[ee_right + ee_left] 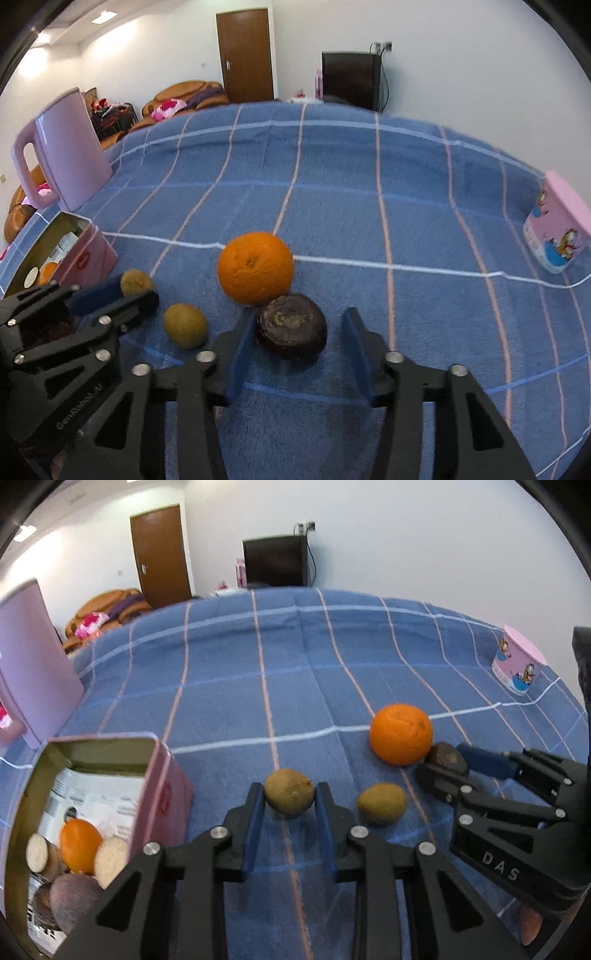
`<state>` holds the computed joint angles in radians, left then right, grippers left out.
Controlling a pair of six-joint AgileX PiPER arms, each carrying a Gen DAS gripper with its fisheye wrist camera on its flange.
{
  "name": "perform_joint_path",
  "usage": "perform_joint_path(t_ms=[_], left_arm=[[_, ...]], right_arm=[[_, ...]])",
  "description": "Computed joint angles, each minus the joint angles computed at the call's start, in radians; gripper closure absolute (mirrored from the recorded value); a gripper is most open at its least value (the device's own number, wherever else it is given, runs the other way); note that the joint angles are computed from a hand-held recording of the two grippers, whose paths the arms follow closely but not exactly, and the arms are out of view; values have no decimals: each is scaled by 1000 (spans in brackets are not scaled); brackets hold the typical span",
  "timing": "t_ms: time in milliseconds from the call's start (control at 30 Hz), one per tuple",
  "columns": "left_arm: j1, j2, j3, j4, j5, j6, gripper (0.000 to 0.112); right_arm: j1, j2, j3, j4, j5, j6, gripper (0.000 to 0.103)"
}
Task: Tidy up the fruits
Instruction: 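Grasp a small brown kiwi with the left gripper while the right grasps a dark brown fruit, then lift the kiwi and dark fruit above the cloth with both grippers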
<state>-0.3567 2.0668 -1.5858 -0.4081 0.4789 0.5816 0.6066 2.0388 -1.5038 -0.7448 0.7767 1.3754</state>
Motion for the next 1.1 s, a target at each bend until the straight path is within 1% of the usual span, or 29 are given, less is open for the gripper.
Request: perform_joint_path(t_ms=[67, 300, 467, 667, 1100], left_arm=[[-3, -11, 16, -16, -23, 24, 83], [-2, -48, 76, -70, -99, 81, 83], [-5, -67, 108, -111, -139, 133, 83], [-2, -72, 116, -138, -150, 156, 83], [10, -94, 153, -267, -174, 270, 83]], right_arm=[[2, -8, 12, -12, -8, 17, 64], [30, -35, 52, -92, -6, 101, 64], [43, -50, 73, -134, -10, 146, 64], [56, -73, 111, -203, -23, 219, 64], [97, -91, 142, -326, 1, 317, 64]])
